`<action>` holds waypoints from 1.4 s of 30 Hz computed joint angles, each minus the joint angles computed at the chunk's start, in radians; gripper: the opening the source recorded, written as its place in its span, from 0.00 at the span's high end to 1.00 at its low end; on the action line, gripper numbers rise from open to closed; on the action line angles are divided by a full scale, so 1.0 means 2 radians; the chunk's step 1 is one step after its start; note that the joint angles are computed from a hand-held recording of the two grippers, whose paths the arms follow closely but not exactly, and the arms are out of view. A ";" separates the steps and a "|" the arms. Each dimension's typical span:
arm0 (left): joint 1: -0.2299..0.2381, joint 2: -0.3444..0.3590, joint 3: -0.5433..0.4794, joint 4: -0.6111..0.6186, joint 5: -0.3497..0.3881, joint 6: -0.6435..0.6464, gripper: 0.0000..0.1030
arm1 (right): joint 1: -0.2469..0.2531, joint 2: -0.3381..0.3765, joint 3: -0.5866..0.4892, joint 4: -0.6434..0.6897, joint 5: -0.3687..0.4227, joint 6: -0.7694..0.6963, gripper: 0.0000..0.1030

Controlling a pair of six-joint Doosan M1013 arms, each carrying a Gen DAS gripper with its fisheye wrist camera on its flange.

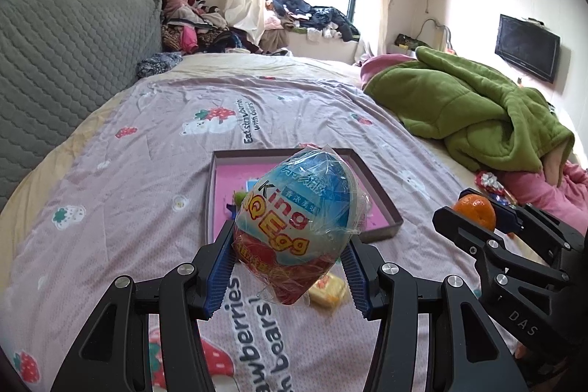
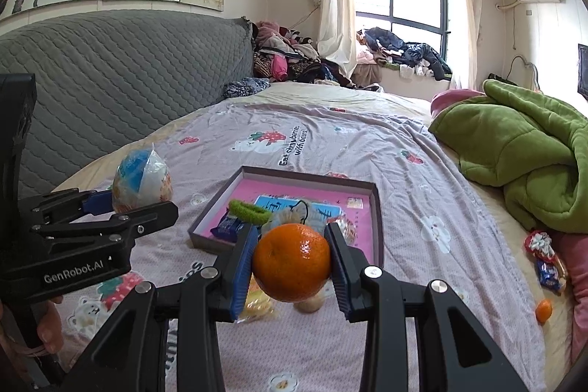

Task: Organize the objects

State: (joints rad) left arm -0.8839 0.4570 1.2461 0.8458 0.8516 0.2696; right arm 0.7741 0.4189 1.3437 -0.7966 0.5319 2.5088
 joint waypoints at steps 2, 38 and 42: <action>0.004 0.003 -0.006 -0.005 0.001 0.008 0.46 | -0.001 0.005 -0.008 -0.002 0.006 -0.003 0.63; 0.048 0.071 -0.089 -0.066 0.013 0.088 0.46 | -0.043 0.080 -0.120 0.099 0.040 -0.114 0.63; 0.051 0.083 -0.101 -0.079 0.019 0.103 0.46 | -0.045 0.090 -0.131 0.107 0.050 -0.122 0.63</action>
State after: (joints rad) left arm -0.7813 0.6226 1.0445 0.6872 0.8897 0.4748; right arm 0.6838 0.5980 1.0812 -0.5826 0.6312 2.2655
